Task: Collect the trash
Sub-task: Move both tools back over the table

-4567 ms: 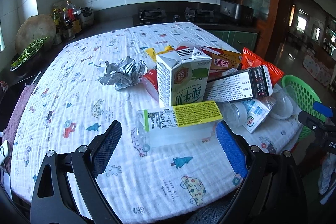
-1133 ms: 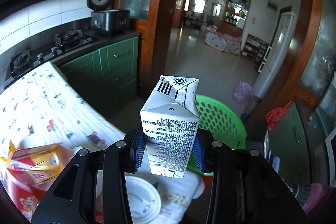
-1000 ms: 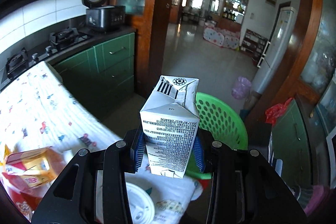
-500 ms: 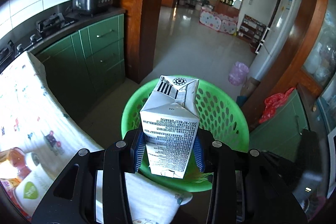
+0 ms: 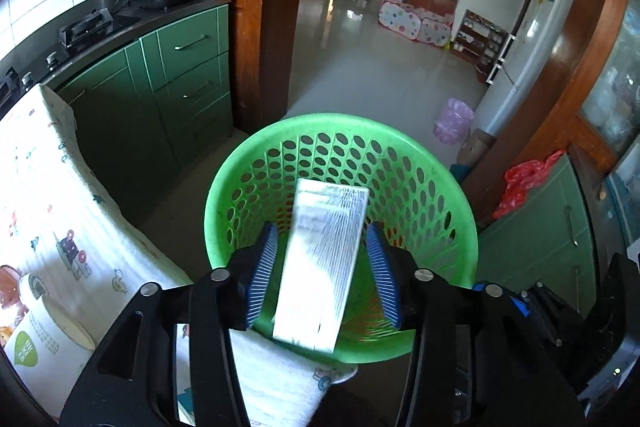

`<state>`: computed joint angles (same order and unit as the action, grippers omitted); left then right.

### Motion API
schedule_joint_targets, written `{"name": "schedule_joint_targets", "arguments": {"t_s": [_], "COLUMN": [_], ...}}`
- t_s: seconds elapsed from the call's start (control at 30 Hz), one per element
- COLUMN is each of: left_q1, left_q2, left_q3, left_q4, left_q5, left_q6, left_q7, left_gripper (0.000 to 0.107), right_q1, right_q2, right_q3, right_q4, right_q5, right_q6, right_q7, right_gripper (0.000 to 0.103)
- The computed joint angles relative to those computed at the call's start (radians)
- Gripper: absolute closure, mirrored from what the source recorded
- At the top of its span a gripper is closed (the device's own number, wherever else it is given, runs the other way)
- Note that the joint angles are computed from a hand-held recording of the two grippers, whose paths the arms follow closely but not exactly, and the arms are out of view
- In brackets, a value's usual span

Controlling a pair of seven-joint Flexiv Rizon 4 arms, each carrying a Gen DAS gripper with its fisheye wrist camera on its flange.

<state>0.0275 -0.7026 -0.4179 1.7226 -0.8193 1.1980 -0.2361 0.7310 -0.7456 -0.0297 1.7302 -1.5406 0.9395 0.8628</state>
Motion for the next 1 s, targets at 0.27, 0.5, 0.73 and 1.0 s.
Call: {"name": "schedule_joint_targets", "arguments": {"t_s": [0.27,0.5,0.73,1.0], "left_q1": [0.057,0.089,0.093,0.068], "left_q2": [0.087,0.210,0.290,0.325], "left_q3": [-0.043,-0.013,0.085,0.216], "left_q4": [0.087,0.176,0.218,0.235], "left_q5": [-0.151,-0.371,-0.503,-0.603], "left_q6": [-0.001,-0.024,-0.085,-0.107], "left_q7": [0.115,0.267,0.339,0.405], "left_gripper": [0.059,0.058,0.057,0.047], "right_q1": [0.010,0.026,0.027,0.050], "right_q2": [0.007,-0.006,-0.055,-0.171], "right_q3": [0.007,0.002,-0.012,-0.053], "right_q4": [-0.011,-0.068,-0.169,-0.346], "right_q5": [-0.018,-0.050,-0.081,0.037], "right_q6": [0.002,0.028,0.123,0.258], "right_q7": [-0.005,-0.037,-0.096,-0.300], "right_gripper": [0.024,0.018,0.014,0.009]}}
